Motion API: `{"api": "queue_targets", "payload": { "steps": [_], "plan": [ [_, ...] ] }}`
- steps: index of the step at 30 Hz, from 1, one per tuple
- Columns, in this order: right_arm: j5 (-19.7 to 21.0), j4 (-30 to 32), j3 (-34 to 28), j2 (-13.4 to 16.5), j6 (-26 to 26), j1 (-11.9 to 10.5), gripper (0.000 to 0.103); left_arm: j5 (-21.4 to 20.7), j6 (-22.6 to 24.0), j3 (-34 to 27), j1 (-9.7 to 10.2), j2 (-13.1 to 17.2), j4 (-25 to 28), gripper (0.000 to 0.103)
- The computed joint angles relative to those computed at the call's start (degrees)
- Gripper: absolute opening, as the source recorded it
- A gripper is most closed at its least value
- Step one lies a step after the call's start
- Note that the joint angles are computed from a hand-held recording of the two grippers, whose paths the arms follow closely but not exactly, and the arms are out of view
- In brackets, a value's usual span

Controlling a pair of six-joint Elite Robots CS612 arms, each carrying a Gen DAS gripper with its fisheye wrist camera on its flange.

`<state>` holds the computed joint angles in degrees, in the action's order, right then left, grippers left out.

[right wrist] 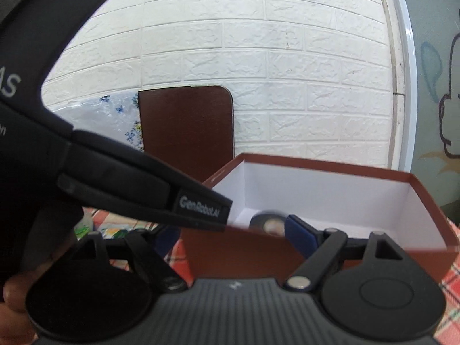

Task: Organize objects
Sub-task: 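Move the left gripper to the blue-capped marker and grasp it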

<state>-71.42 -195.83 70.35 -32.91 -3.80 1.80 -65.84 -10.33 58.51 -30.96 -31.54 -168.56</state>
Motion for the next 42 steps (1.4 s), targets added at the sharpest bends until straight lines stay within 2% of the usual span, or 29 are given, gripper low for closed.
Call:
{"api": "queue_targets", "payload": {
  "steps": [5,11,15,21,23,25,27,31,35,37,42],
  "plan": [
    [2.0,3.4,4.8,-2.3,-2.1,0.3,0.083,0.3,-3.1,6.1,-0.19,-2.8,-0.7,0.048],
    [4.3,8.7,8.4,-4.0,-9.8,1.5,0.083,1.3,-8.8,11.9,0.26,-5.3,1.6,0.048],
    [5.9,12.7,9.4,-4.8,-14.5,2.3,0.082,1.3,-12.4,16.9,0.99,-7.4,0.9,0.048],
    [7.6,19.8,8.8,-5.0,-21.8,4.1,0.075,0.5,-21.7,26.4,2.87,-11.7,-0.4,0.047],
    [8.4,19.9,9.0,-5.1,-23.7,4.8,0.075,0.0,-25.8,29.6,3.64,-13.0,-1.0,0.047],
    [9.4,20.4,9.0,-5.1,-25.6,5.4,0.073,1.1,-28.2,32.6,4.11,-14.0,-3.9,0.047],
    [10.0,20.7,8.5,-4.7,-27.4,6.2,0.073,2.3,-30.6,34.4,4.6,-14.9,-4.2,0.047],
    [10.9,23.9,4.3,-3.0,-30.3,7.9,0.072,-0.7,-36.7,36.2,6.63,-15.8,-6.5,0.047],
    [11.3,24.9,1.4,-1.5,-33.4,9.5,0.061,-6.1,-42.1,36.0,8.75,-15.7,-8.6,0.047],
    [11.3,25.8,-0.1,-0.8,-34.2,10.2,0.055,-8.6,-44.0,35.5,9.68,-15.3,-9.5,0.051],
    [12.2,28.1,-0.8,-0.7,-35.1,10.7,0.022,-12.3,-47.4,34.2,10.88,-14.1,-11.7,0.053]
  ]
}}
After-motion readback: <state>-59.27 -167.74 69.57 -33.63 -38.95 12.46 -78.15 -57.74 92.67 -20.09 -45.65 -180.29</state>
